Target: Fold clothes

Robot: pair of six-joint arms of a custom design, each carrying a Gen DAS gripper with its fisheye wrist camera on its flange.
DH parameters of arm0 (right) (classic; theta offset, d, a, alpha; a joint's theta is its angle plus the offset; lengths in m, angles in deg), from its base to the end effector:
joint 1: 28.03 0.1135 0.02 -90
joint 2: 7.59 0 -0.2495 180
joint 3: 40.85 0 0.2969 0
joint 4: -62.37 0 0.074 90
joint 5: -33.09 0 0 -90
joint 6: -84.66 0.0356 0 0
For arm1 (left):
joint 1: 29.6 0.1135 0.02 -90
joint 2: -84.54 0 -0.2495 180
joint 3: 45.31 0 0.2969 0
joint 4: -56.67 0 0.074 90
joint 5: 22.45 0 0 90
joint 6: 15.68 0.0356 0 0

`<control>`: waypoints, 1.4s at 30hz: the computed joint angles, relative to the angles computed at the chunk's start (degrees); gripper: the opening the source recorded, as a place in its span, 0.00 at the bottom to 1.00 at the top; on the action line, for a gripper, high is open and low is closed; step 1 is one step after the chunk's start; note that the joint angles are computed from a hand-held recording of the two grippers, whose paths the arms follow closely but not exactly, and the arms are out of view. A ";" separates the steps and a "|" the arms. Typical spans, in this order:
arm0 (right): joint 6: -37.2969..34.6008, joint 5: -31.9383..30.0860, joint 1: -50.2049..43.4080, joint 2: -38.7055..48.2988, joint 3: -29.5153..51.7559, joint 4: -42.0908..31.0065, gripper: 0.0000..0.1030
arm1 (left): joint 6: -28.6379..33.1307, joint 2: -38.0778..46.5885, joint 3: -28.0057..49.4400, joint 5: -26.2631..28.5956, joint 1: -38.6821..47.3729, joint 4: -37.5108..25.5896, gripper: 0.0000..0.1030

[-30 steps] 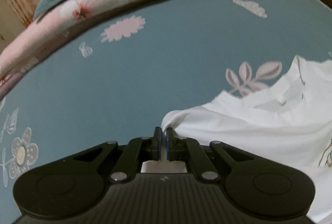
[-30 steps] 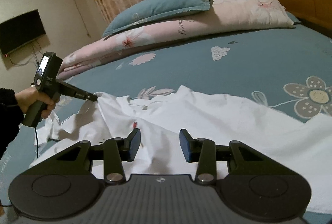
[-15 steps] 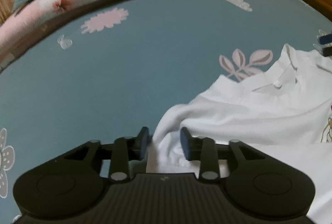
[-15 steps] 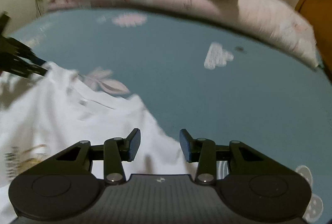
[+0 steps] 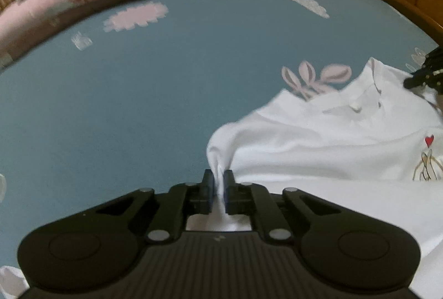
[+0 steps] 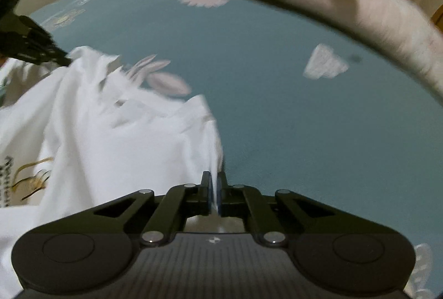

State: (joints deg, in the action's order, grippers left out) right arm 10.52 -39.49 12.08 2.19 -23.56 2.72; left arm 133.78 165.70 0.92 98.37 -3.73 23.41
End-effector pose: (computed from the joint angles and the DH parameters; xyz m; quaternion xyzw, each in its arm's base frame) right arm 0.1099 0.0787 0.1094 -0.1484 0.9245 0.0240 0.3504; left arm 0.2454 0.0987 0.0930 0.3217 0.8917 -0.0683 0.3109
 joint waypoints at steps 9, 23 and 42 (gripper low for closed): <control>9.97 17.67 0.19 15.04 2.34 12.54 0.10 | -10.86 -2.14 -1.25 -2.51 -4.80 7.16 0.13; 50.15 26.74 32.51 16.88 16.44 -18.15 0.27 | -1.47 -12.39 6.17 1.94 13.21 -12.72 0.34; 99.62 32.50 68.86 71.39 47.96 -20.88 0.38 | 24.44 6.98 12.10 11.25 43.98 -20.40 0.52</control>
